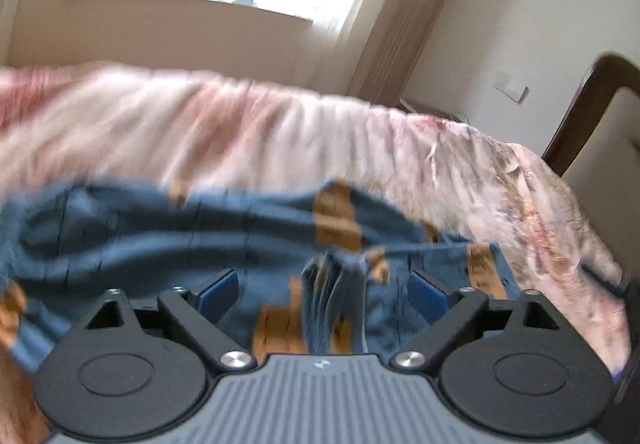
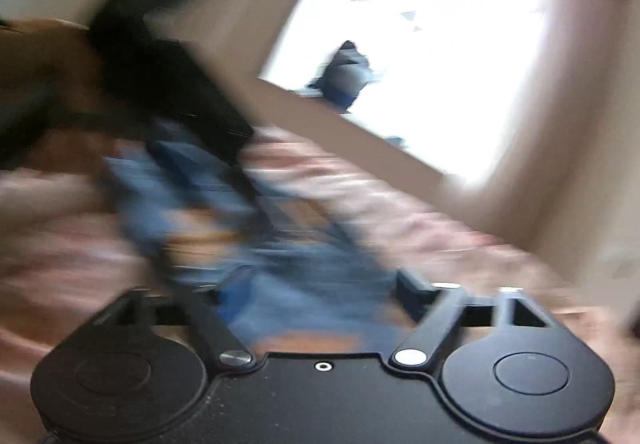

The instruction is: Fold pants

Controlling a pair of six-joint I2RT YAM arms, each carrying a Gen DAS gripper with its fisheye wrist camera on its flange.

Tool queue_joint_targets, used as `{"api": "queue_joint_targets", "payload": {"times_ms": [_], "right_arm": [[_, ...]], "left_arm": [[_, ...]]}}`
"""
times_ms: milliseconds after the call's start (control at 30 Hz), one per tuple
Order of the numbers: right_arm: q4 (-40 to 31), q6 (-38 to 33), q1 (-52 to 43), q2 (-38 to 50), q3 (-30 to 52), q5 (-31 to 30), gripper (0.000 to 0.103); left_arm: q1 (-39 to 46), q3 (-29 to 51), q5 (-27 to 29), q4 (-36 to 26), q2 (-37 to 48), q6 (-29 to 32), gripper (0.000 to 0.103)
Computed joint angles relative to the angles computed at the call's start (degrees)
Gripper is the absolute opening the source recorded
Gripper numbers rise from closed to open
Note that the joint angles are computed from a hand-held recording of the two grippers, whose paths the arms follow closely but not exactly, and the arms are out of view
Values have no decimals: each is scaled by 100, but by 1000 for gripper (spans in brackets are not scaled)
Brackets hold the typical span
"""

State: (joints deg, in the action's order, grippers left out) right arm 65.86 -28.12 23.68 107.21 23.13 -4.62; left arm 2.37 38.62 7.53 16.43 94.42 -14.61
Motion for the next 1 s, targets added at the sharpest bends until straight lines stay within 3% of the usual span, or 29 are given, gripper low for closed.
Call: {"api": "queue_joint_targets", "payload": {"times_ms": [133, 233, 300, 400, 467, 567, 633, 733, 833, 900, 967, 1000], "right_arm": [[-160, -149, -551, 673, 1172, 427, 96], [-243, -184, -513, 1355, 1936, 437, 96], [-298, -538, -412, 1803, 2339, 338, 96], [-100, -1268, -410, 2454, 2827, 757, 97], [-121, -1035, -660, 2567, 3004, 900, 99], [-334, -912, -938, 2639, 3346, 1817, 94], [-812, -461, -1082, 2192, 3175, 1798, 89], [-193, -250, -977, 1449, 2066, 1143, 99], [430, -501, -662, 1151, 1066, 644, 102], [798, -808, -512, 1326, 657, 709, 102], [1162, -1063, -503, 1707, 558, 1181, 102], [1187, -923, -670, 1717, 521, 1201, 102]], "left_arm": [[-582, 486, -817, 114, 645, -44, 95], [-889, 744, -2015, 72, 1201, 128, 91], [-743, 549, -1954, 581, 1364, 315, 95], [-595, 351, -1761, 964, 1407, 536, 96], [-581, 368, -1720, 936, 1396, 520, 97], [-588, 221, -1577, 923, 1121, 325, 99], [-577, -272, -1280, 1356, 704, 43, 103], [-822, -1022, -1323, 2023, 203, -44, 103], [-1340, -1083, -2116, 1641, 273, 288, 103], [-1580, -840, -2845, 1197, 677, 472, 103], [-1500, -1146, -2760, 1752, 722, 529, 103], [-1446, -1148, -2706, 1656, 648, 496, 103]]}}
